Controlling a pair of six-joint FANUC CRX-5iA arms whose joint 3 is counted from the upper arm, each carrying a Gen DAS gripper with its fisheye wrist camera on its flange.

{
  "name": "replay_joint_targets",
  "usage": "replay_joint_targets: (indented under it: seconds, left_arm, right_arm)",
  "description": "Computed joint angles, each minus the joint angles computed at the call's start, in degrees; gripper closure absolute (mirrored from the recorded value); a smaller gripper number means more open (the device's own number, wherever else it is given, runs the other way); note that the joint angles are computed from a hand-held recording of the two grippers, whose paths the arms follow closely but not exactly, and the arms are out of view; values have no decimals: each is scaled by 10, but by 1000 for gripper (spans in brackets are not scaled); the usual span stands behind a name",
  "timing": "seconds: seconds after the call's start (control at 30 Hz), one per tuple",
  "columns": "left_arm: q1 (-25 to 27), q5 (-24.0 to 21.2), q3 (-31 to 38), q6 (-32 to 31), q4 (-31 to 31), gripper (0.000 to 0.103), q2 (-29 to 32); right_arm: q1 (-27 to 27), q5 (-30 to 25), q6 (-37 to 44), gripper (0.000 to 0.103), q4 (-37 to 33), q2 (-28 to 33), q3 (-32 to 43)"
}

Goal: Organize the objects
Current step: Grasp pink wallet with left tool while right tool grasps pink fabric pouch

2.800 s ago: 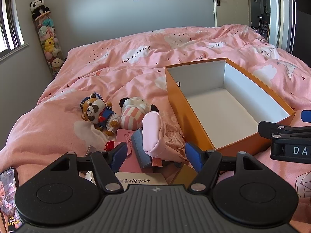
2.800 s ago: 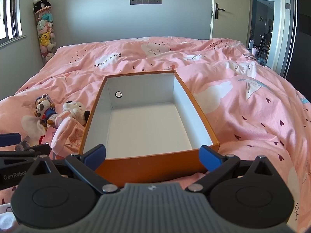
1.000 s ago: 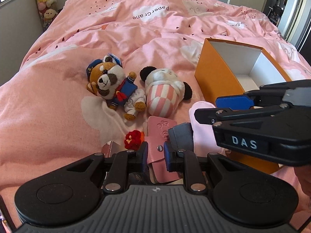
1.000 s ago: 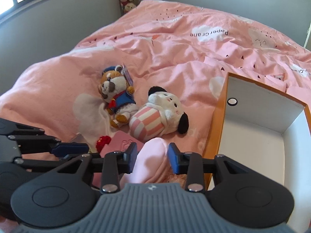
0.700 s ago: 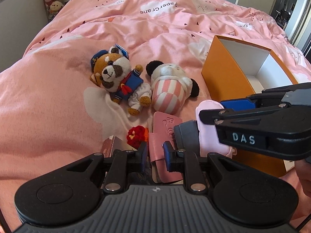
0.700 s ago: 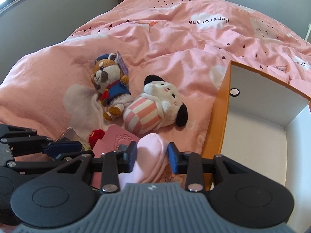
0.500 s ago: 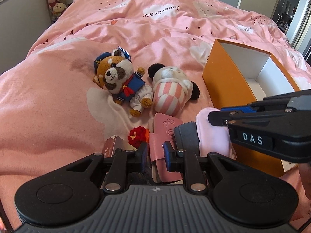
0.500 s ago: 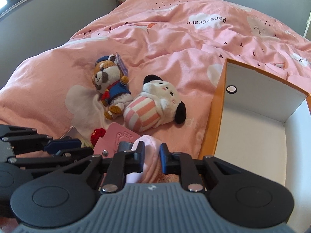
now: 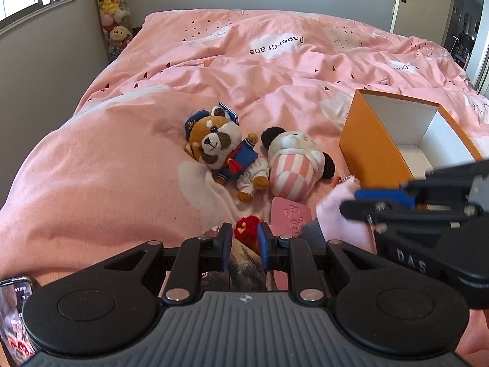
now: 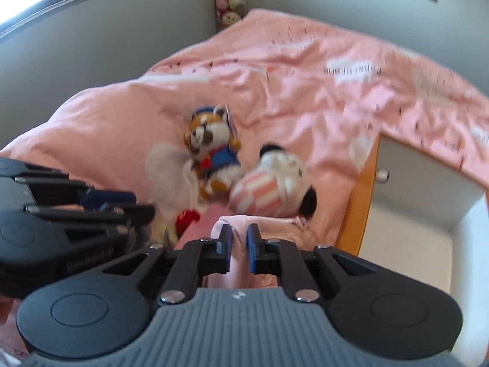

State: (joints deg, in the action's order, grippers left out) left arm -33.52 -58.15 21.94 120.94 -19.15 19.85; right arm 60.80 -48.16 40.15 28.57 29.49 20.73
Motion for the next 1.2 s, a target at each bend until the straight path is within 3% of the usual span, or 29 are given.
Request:
replay_joint_targets:
  seconds: [0.07,0.23,0.33,0.53,0.67,0.77,0.93,1.03,1.2]
  left_arm:
    - [3,7,-7,-4,9,80,-3]
    - [12,34,-28,-31,49,80,-12]
    - [25,54,-52,-58,101,80,-19]
    - [47,100,-107,-128,224,81,-22]
    - [48,113,-116,-132,235,85,-23]
    - [46,109,-103,-117,210,85,-23]
    - [52,81,-64,-126,195,85,-4]
    - [59,57,-38,-148,195,85,12]
    - [80,22,-9,-237,231,84,42]
  right_arm:
    - [5,1,-4,92,-7,-16,-21]
    - [11,-32,41,91,-105,-43,-25]
    - [15,-28,31,92,-132,-60,-47]
    - [18,-23,2,86,-126,-65,-56]
    - [21,-17,-33,62,-83,-76,-70]
    - [17,-27,-79,62,-49,-75,-68]
    - [-10,-57,-152,62,-64,-35,1]
    - [-27,-99,-159,61,-103,13,88]
    - [-44,-236,-121,54,-157,123,281]
